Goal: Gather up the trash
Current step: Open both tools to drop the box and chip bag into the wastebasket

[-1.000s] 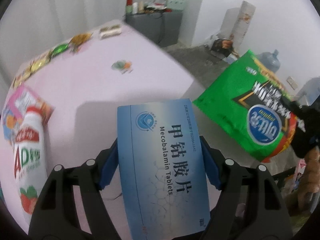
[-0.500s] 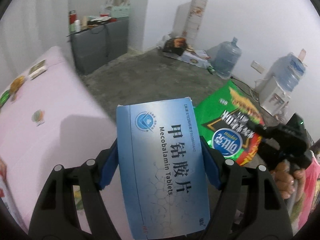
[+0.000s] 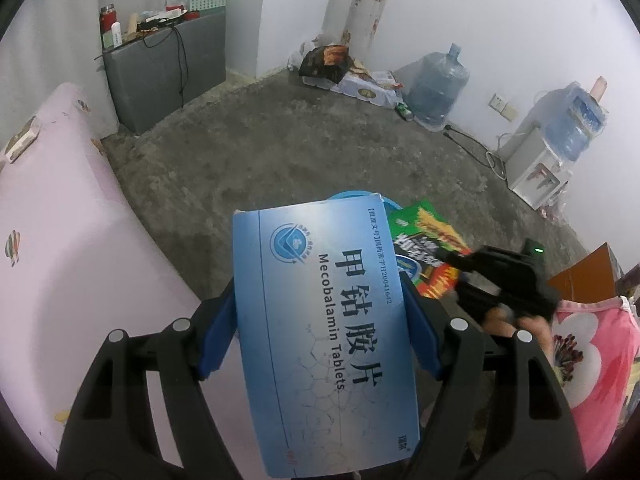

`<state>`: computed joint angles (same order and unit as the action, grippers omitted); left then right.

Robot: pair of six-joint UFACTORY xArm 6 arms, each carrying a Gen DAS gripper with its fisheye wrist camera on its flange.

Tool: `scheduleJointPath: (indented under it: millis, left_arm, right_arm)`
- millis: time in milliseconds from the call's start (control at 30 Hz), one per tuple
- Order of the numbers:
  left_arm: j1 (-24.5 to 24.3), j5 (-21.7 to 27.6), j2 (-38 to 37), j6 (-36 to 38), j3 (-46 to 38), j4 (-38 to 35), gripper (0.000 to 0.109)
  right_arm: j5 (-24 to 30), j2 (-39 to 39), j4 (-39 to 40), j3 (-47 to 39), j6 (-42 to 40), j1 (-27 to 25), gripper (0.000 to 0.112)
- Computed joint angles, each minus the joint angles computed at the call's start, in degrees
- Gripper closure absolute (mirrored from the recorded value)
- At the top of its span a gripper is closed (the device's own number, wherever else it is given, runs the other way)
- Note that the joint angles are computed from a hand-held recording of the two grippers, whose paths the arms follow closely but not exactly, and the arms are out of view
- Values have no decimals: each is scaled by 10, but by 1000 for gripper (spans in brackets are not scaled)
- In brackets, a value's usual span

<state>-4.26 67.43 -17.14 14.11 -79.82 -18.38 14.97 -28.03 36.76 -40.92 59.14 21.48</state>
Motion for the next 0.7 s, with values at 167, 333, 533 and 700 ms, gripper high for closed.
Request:
scheduleJointPath:
  millis: [167,333,533,700]
  left_arm:
    - [-12,-3,8,-12,-3,12,38]
    - [-32,6,45,-29,-28,11,38]
    - [-76,22,131,-77,-92,-13,38]
    - [-136,-4,218,-126,-151,14,28]
  right_arm:
    - [97,60,46,1,-46,-38,72]
    - [84,16,-6,46,-2,-29,65]
    - [110,-80,-155,89,126,-35,65]
    - [129,-122,-183,101,153,-57,65]
